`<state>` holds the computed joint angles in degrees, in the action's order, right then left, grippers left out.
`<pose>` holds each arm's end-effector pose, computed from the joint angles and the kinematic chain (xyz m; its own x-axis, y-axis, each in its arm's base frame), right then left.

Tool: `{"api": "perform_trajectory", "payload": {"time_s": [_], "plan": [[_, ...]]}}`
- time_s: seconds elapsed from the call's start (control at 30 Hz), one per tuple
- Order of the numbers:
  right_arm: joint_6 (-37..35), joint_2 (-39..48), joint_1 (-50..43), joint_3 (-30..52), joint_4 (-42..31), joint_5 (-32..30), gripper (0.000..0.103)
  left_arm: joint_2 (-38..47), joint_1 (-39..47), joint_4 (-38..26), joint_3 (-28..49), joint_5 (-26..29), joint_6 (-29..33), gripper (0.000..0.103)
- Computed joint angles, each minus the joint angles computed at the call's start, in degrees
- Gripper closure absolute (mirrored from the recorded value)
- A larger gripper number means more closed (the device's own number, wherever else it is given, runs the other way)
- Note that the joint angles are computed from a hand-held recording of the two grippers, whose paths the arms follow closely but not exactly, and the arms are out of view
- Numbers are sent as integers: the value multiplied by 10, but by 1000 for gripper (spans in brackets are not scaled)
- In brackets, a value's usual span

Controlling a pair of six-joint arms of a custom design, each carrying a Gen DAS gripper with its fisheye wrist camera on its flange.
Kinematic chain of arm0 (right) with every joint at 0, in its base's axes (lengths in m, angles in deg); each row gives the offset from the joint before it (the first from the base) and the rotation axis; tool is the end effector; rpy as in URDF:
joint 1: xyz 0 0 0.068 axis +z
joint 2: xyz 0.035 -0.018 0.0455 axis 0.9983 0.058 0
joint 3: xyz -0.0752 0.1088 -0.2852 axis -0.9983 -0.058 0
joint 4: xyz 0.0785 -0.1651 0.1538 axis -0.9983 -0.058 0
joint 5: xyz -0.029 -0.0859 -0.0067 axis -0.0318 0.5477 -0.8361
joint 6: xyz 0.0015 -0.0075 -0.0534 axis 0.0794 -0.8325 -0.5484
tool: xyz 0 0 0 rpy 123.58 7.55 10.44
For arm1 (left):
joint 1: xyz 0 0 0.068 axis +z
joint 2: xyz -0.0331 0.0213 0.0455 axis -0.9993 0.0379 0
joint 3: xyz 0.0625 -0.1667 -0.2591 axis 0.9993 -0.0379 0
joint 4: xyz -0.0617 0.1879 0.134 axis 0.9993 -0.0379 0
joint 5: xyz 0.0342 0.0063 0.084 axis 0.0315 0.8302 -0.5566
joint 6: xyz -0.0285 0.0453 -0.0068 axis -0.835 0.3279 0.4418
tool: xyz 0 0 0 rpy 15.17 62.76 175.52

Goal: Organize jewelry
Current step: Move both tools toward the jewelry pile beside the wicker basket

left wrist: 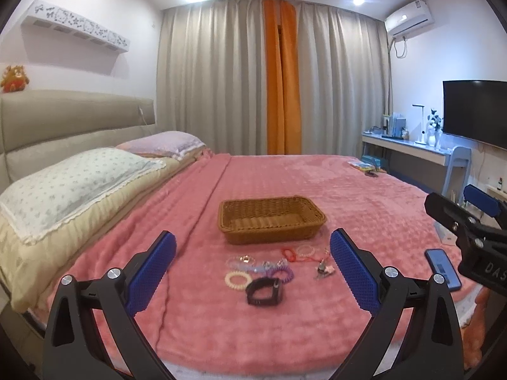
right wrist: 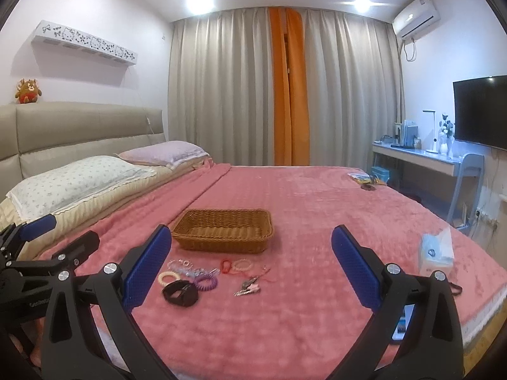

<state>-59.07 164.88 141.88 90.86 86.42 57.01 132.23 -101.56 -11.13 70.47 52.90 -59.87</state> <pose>0.2165 0.2602 0.2643 -0.2010 0.0645 -0.9775 0.0436 0.9974 0.0569 0.2428 -0.0562 0.2777 -0.2809 0.0589 -0.9579 0.1532 0.9881 0.0158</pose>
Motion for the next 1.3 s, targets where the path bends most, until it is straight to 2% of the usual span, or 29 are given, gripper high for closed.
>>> {"api": "perform_trajectory", "payload": {"time_s": [0.1,0.27,0.4,0.5,0.6,0.7,0.83,1.3], "plan": [[-19,41,-42,7,43,-32,6,74,15,57,20,12,-3,8],[-73,113,-103,17,155,-82,6,191,37,146,63,27,9,8],[-101,188,-141,53,204,-116,6,272,57,214,85,51,15,8],[-101,250,-163,89,216,-135,6,328,80,259,92,89,-16,8],[-66,296,-180,123,188,-159,6,372,99,235,124,112,-39,8],[-39,320,-187,137,161,-175,6,403,103,239,135,97,-37,8],[-46,322,-180,123,187,-167,6,425,101,230,146,82,-42,8],[-29,320,-186,125,155,-188,6,458,82,245,144,45,-10,8]]}}
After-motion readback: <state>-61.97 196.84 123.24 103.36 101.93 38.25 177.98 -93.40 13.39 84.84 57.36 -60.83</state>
